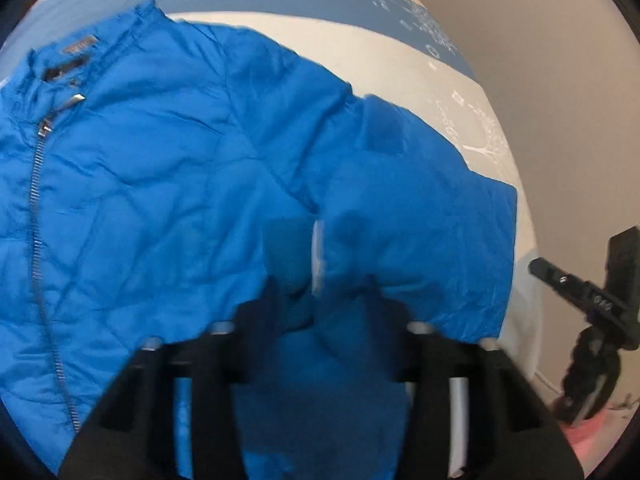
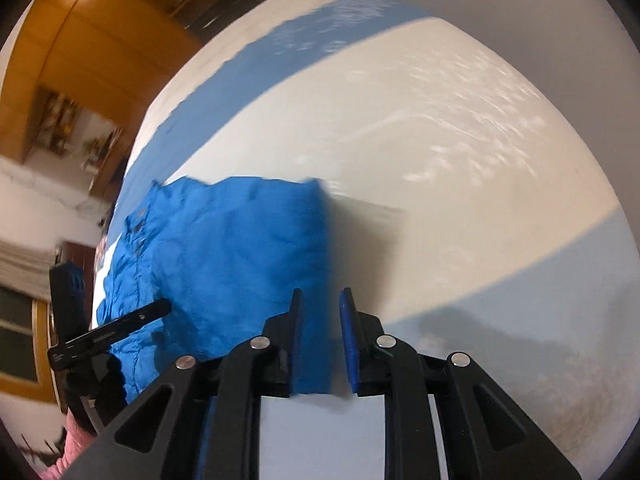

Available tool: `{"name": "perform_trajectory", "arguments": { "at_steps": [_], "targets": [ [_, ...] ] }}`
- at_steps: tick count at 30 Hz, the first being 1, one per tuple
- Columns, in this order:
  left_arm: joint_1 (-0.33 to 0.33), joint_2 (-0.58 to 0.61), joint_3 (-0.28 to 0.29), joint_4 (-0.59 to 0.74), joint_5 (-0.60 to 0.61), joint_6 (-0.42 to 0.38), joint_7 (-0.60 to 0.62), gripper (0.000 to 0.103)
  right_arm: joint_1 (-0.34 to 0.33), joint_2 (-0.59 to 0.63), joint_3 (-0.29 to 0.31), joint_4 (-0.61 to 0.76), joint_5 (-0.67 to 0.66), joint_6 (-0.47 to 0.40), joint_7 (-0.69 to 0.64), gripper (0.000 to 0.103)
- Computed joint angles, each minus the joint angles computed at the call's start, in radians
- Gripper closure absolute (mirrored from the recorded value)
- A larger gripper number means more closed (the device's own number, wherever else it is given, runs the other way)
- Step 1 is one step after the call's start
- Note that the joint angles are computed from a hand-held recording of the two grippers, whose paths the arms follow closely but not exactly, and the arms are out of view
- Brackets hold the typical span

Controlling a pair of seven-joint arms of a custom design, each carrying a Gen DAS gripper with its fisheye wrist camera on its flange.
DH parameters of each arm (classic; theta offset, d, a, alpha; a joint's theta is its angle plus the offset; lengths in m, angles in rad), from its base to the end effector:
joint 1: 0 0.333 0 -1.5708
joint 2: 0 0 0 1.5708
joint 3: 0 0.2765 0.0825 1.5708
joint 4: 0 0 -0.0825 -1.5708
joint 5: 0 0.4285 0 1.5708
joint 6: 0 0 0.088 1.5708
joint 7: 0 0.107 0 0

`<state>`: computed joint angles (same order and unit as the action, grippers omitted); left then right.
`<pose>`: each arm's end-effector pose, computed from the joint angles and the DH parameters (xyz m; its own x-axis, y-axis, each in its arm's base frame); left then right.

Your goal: Fold large clothes

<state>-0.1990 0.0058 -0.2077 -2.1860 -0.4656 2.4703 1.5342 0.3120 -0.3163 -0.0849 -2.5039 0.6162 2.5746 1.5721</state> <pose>0.5464 -0.2342 0.3480 -0.0776 -0.9244 0.3736 -0.9811 0.0042 -0.1933 0.4987 0.1064 0.3717 -0.1429 -0.8583 -0.4928 -0.9273 0.2901 -0.2364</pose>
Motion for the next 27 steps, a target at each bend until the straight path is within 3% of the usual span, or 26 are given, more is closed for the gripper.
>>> {"name": "perform_trajectory", "arguments": {
  "at_steps": [1,4,6,10,12,15,17,19,22,27],
  "targets": [
    [-0.002,-0.002,-0.002,-0.003,0.007,0.013,-0.001,0.088,-0.002,0.000,0.000,-0.004,-0.001,0.000,0.002,0.084],
    [-0.003,-0.047,0.003,-0.046,-0.099,0.059,0.076,0.101,0.010,0.022,-0.002,0.004,0.028,0.011,-0.016,0.084],
    [-0.003,-0.122,0.015,-0.113,-0.183,0.125,0.124,0.103,0.023,0.041,0.001,0.022,0.060,0.018,-0.038,0.084],
    [0.017,-0.270,0.037,-0.231,-0.127,0.227,0.049,0.103,0.042,0.091,0.017,0.081,0.122,0.017,-0.100,0.084],
    [0.056,-0.351,0.040,-0.297,-0.055,0.255,-0.026,0.103,0.049,0.123,0.031,0.120,0.153,0.010,-0.138,0.084],
    [0.167,-0.435,-0.008,-0.361,0.153,0.274,-0.196,0.103,0.052,0.173,0.058,0.184,0.194,-0.006,-0.193,0.084],
    [0.194,-0.476,0.009,-0.394,0.205,0.268,-0.236,0.103,0.052,0.206,0.079,0.227,0.220,-0.020,-0.228,0.084],
    [0.226,-0.490,0.017,-0.406,0.247,0.256,-0.276,0.103,0.050,0.242,0.102,0.276,0.245,-0.038,-0.261,0.084],
    [0.326,-0.521,-0.019,-0.427,0.373,0.236,-0.391,0.103,0.047,0.308,0.141,0.359,0.255,-0.063,-0.289,0.084],
    [0.397,-0.512,0.013,-0.418,0.477,0.151,-0.444,0.103,0.037,0.413,0.201,0.481,0.232,-0.105,-0.304,0.084]
  ]
}}
